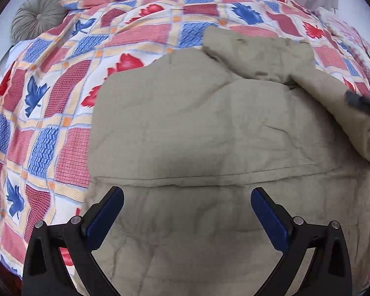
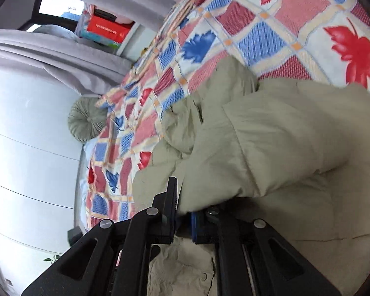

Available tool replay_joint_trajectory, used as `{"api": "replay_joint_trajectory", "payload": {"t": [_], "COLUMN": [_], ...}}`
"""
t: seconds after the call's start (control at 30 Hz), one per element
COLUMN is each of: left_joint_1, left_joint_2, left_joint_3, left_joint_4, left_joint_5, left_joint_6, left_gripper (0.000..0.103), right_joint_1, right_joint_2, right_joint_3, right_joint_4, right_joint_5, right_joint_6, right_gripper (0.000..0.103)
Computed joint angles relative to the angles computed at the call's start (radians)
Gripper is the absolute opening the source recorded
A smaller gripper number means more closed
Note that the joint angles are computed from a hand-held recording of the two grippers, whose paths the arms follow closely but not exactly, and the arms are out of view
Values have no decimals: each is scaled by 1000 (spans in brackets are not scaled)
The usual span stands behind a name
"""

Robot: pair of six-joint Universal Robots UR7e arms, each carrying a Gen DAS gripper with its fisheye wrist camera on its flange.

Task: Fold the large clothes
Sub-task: 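Fold the held sleeve across the jacket body with the right gripper, then release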

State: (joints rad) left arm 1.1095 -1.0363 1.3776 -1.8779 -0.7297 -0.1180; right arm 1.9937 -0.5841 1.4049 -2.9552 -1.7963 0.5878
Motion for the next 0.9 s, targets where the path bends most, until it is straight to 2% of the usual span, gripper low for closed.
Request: {"api": "replay_joint_trajectory", "payload": {"t": [0.13, 0.23, 0.37, 0.4, 0.43, 0.5, 0.57, 0.67, 0.7, 0.77, 0.8, 0.83, 0.9], "left_joint_1": [30, 38, 40, 40, 40, 39, 42, 48, 51, 57, 61, 65, 73], "left_joint_2": [-159, -165, -177, -176, -175, -173, -173, -170, -172, -171, -169, -168, -167], "left_joint_3": [-5, -7, -13, -15, -17, -26, -38, -63, -69, -84, -93, -100, -113], "left_joint_4": [126, 123, 133, 127, 123, 123, 124, 125, 127, 125, 129, 132, 130], "left_joint_5": [2, -8, -23, -31, -37, -44, -49, -48, -46, -39, -34, -27, -19], "left_joint_6": [23, 25, 30, 34, 38, 45, 54, 59, 62, 70, 76, 82, 99], "left_gripper": [103, 103, 103, 103, 103, 103, 103, 103, 103, 103, 103, 103, 103], "right_joint_1": [-34, -46, -28, -20, -10, 7, 20, 19, 8, -11, -13, -10, 7], "right_joint_2": [53, 71, 60, 49, 34, -2, -32, -68, -77, -83, -78, -68, -40], "right_joint_3": [11, 13, 16, 23, 31, 65, 103, 151, 169, 192, 185, 162, 97], "right_joint_4": [-2, 35, 87, 95, 97, 70, 9, -55, -93, -172, -179, -161, -113], "right_joint_5": [-5, -31, -108, -119, -126, -137, -162, -206, -209, -198, -216, -239, -270], "right_joint_6": [65, 109, 154, 152, 145, 134, 136, 194, 237, 310, 333, 329, 252], "right_gripper": [10, 10, 12, 25, 50, 81, 81, 81, 79, 57, 20, 7, 7]}}
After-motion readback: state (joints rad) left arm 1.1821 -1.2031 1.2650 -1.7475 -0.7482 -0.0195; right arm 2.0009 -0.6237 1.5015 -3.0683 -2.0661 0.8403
